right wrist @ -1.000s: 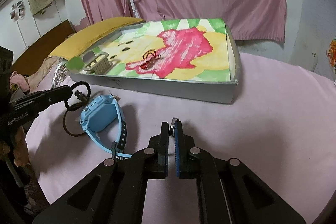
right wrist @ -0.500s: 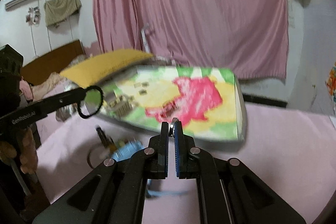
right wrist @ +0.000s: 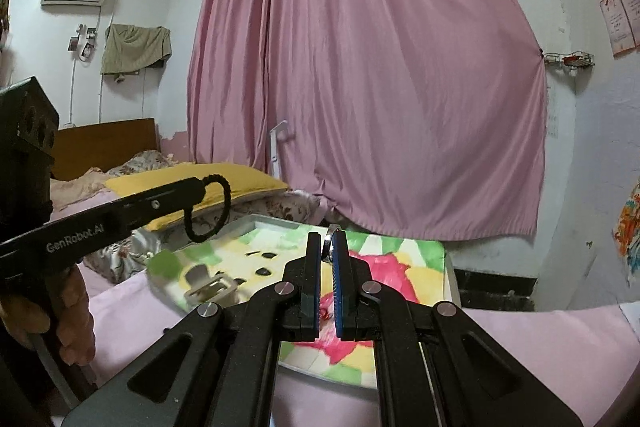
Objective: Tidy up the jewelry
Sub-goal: 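Carry the hair tie into the tray with the left gripper while the right gripper drops the ring there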
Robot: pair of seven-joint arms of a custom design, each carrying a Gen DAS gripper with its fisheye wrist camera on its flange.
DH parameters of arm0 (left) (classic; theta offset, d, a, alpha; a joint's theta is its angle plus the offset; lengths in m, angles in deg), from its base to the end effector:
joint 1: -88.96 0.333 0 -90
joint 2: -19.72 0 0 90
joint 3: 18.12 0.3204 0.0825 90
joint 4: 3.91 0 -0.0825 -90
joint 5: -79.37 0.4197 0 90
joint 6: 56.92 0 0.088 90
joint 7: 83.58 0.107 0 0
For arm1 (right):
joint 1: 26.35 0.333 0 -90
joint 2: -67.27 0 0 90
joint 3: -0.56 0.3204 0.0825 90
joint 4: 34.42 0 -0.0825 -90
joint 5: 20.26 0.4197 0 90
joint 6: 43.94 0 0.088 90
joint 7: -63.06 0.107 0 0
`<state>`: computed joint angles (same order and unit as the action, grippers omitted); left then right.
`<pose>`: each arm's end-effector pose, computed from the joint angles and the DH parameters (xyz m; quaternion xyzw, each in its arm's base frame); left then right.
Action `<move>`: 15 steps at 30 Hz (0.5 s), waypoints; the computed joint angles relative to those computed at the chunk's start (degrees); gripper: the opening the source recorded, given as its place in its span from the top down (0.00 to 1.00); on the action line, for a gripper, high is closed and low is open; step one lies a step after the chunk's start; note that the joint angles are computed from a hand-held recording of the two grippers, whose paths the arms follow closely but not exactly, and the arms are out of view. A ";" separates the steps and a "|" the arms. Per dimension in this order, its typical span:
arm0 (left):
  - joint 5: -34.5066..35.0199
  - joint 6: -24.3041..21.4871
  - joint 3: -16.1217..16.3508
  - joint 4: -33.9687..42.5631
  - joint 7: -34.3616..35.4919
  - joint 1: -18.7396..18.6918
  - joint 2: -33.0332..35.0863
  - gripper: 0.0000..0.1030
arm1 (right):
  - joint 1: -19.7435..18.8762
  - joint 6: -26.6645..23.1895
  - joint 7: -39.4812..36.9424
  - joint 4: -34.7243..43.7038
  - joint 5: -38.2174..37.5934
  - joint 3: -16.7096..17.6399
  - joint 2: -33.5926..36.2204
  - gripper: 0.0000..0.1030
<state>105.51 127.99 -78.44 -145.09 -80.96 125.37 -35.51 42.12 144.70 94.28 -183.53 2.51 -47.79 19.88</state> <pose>0.3817 -0.3274 0.5349 -0.5987 0.4726 -0.5214 0.3824 0.4531 0.0625 0.5356 -0.7155 0.3375 -0.2857 0.5408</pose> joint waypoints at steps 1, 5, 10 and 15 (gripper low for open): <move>0.18 0.11 -0.32 0.43 0.16 0.64 0.29 0.95 | 0.41 0.40 0.16 0.41 0.10 -0.30 0.78 0.95; 1.13 -1.13 -1.80 2.43 1.28 2.75 2.98 0.95 | 0.77 -0.48 2.06 2.55 1.01 -0.53 4.34 0.95; 3.67 -6.36 -1.96 5.08 3.87 1.59 11.21 0.95 | -1.83 -5.51 4.42 6.11 4.20 0.69 11.98 0.95; 7.03 -15.03 -0.28 8.63 7.66 -2.49 22.75 0.95 | -9.25 -15.73 7.96 10.59 8.03 5.03 20.83 0.95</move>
